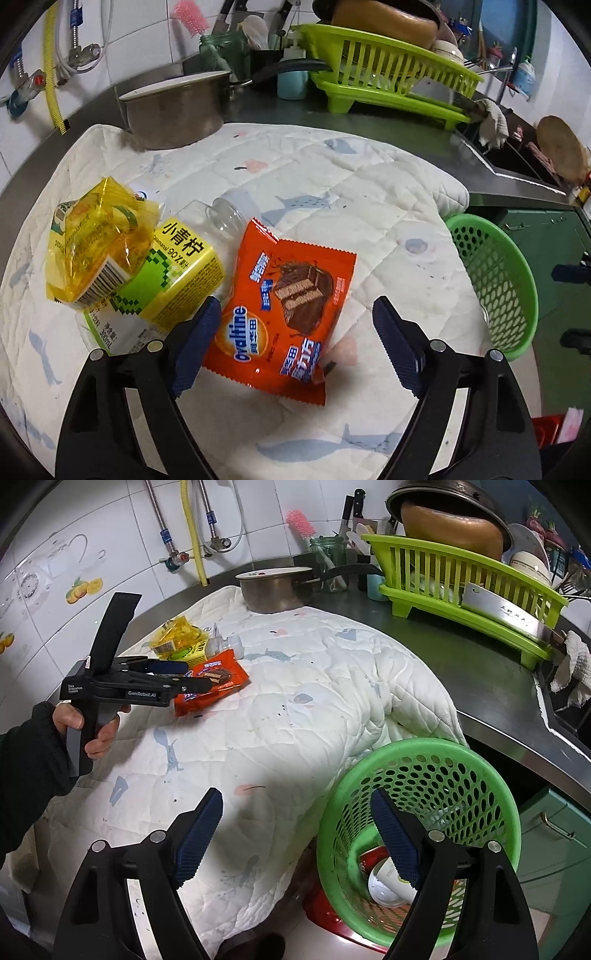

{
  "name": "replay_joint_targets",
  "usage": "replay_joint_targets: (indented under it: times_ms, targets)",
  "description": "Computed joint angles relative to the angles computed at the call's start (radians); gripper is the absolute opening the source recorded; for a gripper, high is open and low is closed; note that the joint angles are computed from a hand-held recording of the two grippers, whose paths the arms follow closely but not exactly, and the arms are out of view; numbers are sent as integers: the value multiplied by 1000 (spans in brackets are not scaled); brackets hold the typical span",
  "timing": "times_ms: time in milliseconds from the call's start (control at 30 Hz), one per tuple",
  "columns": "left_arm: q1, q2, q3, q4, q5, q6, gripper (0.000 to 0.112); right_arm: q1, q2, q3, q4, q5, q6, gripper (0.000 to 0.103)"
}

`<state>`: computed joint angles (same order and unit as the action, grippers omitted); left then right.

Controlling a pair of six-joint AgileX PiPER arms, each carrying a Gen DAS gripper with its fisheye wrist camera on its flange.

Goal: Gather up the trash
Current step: 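Close the left tool on the orange Ovaltine wrapper and lift it, then grasp the yellow plastic bag with the right tool while the left tool holds the wrapper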

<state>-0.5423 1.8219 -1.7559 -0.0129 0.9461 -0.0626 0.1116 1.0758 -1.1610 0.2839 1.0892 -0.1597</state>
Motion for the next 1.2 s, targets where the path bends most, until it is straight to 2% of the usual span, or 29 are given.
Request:
replay_joint_targets:
  times_ms: [67,167,233,267,367,433,700,967,1067,1133,1200]
  targets:
    - [-13,16,-18,32,11,-17,81,-12,1,0,8,3,-9,79]
    - [-28,40,-44,66,33,-19,73,-14,2,-3,8,5,-13,79]
    - [-40,56,-61,101,53,-33,63,-15,1,-4,9,5,-15,79]
    - [-40,61,-66,103,59,-30,63,-14,2,-5,7,6,-14,79]
    - [-39,62,-71,102,69,-33,65,-18,2,-5,12,5,-19,79]
    - [-33,59,-74,86,73,-17,78,-17,2,-5,11,5,-17,79]
    - [-43,91,-102,138,107,-21,76,-9,7,-8,9,5,-15,79]
    - [-60,71,-65,179,95,-62,48,5,10,-12,3,1,-8,79]
    - [-63,29,-26,192,80,-115,42,9,16,-22,6,2,-11,79]
    - [-60,-4,8,192,71,-141,28,14,23,-33,12,2,-17,79]
    - [-59,-52,58,202,60,-189,25,25,36,-51,16,4,-13,79]
